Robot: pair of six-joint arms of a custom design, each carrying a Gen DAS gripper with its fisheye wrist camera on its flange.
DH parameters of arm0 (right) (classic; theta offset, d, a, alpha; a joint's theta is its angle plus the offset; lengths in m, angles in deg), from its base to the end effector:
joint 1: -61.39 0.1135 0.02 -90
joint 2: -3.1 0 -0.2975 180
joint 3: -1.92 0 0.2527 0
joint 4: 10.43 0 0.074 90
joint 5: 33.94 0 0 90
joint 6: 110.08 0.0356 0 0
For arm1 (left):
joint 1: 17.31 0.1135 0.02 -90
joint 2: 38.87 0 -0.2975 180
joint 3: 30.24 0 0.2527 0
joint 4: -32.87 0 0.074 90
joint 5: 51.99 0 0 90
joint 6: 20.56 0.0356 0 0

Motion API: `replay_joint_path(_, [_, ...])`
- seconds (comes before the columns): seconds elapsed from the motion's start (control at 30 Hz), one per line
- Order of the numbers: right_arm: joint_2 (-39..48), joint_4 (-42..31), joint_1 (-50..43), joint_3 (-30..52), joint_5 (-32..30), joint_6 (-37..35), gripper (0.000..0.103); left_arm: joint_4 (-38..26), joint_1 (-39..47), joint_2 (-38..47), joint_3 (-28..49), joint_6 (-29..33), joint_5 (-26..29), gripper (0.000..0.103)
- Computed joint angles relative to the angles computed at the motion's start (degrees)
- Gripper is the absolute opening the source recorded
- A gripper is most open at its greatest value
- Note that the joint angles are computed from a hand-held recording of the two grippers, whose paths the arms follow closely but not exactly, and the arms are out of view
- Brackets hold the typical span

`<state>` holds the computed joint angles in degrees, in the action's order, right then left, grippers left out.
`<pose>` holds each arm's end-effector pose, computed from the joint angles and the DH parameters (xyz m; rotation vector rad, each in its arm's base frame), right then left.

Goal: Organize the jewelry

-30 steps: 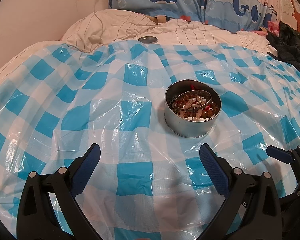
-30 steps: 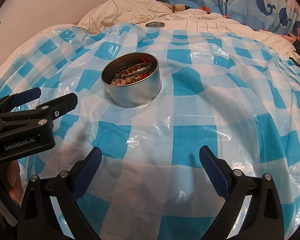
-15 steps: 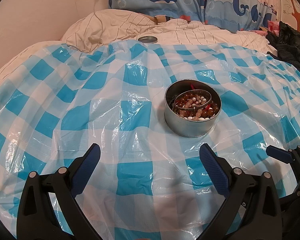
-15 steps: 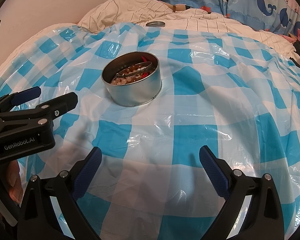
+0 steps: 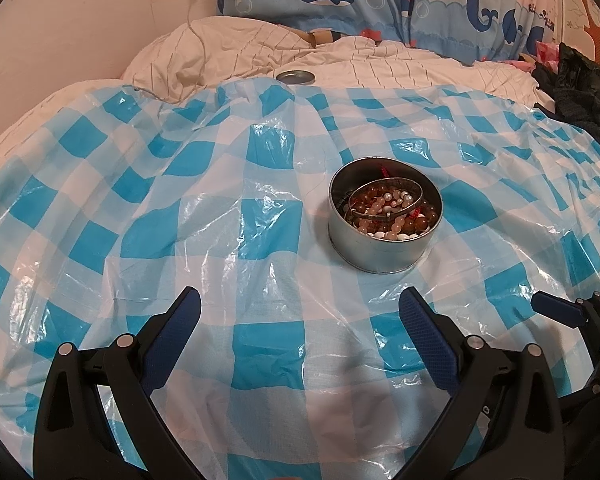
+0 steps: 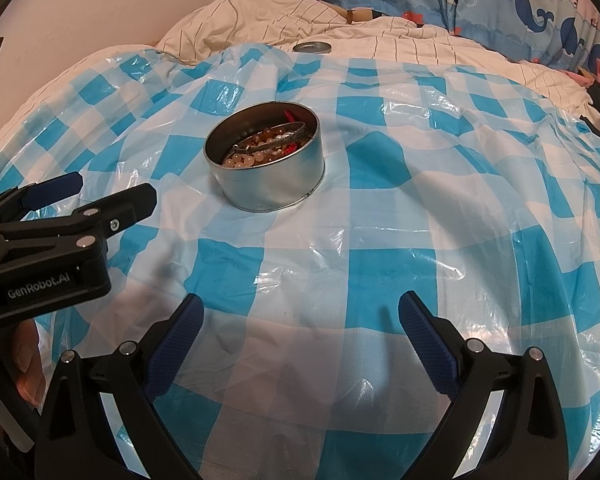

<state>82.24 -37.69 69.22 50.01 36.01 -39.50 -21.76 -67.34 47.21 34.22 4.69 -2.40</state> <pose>0.2330 0.0444 0.1839 -0.7206 2.4331 0.3731 0.1838 -0.1834 0.2190 -0.4155 2.3805 0.2336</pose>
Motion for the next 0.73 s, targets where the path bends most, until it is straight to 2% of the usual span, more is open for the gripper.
replay_joint_path(0.27, [-0.1,0.4,0.7,-0.4,0.6,0.6,0.094,4.4,-0.4,-2.8,-3.7,-0.8,1.9,0.095])
replay_joint_path(0.37, [-0.1,0.6,0.2,-0.7,0.5,0.3,0.094,2.4,-1.2,-2.4,-2.8,-1.1,0.1,0.095])
replay_joint_path(0.5, [0.3,0.5,0.5,-0.4,0.9,0.4,0.094,0.6,-0.6,-2.5,-2.9,-2.5,0.4,0.095])
replay_joint_path(0.6, [0.5,0.5,1.2,0.0,1.6,0.8,0.094,-2.4,1.0,-1.2,-2.0,-3.1,2.0,0.095])
replay_joint_path(0.73, [0.6,0.3,1.4,0.1,2.0,0.7,0.094,-2.0,1.6,-1.8,-3.0,-2.9,3.4,0.095])
